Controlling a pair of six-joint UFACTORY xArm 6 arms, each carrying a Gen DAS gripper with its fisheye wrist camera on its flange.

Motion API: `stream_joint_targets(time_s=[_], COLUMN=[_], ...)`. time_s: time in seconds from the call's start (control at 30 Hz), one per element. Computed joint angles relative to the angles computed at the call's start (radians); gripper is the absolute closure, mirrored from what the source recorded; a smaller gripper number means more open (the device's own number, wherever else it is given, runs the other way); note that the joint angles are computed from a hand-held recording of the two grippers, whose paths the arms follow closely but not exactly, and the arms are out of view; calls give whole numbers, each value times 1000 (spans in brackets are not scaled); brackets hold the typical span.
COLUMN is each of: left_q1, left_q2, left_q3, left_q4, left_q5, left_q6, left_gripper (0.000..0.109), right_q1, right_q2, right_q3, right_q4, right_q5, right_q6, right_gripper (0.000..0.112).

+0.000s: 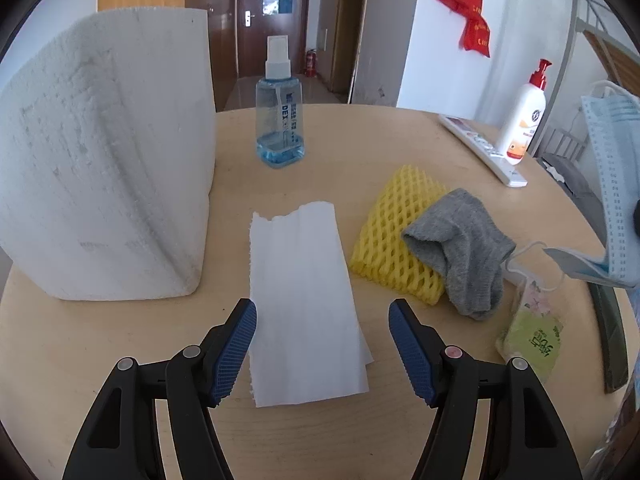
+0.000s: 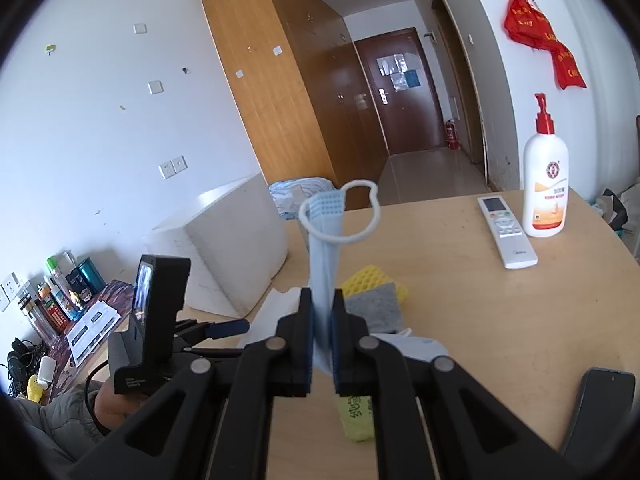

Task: Organize soft objects

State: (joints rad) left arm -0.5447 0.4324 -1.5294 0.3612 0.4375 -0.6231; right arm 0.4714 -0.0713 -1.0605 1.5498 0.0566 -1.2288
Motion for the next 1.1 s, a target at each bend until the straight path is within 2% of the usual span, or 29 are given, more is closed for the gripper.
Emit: stream_joint_targets(time_s=[0.2, 0.33, 0.53, 0.6, 0.7, 0.77, 0.83, 0.93, 1.1], left_q1=[5, 6, 8, 9, 8, 6, 4, 3, 5], left_q2=[15, 20, 18, 16, 4, -15, -44, -88, -182], left_q3=[-19, -24, -22, -17, 1, 24, 52, 92, 165], left_q4=[-38, -52, -44, -58, -49, -35, 39, 58, 206], left_q5=[30, 41, 46, 37, 16, -16, -44, -77, -127], left_q6=[23, 32, 19, 27, 27, 22, -27, -42, -167], left_gripper=[40, 48, 73, 95, 102, 103, 103, 103, 103], right_q1=[-3, -3, 4, 8, 16, 20, 27, 38, 64], right_q2=[-5, -2, -6, -7, -14, -19, -27, -41, -66], right_q3=[7, 6, 9, 10, 7, 3, 1, 1, 2], right_q4=[-9, -20, -38, -45, -28, -9, -1, 16, 51], right_q5=[3, 1, -13, -14, -19, -23, -32, -42, -59], right_q6=[11, 20, 35, 41, 20, -3, -15, -40, -90], right_gripper=[103, 103, 103, 103, 103, 103, 103, 103, 103])
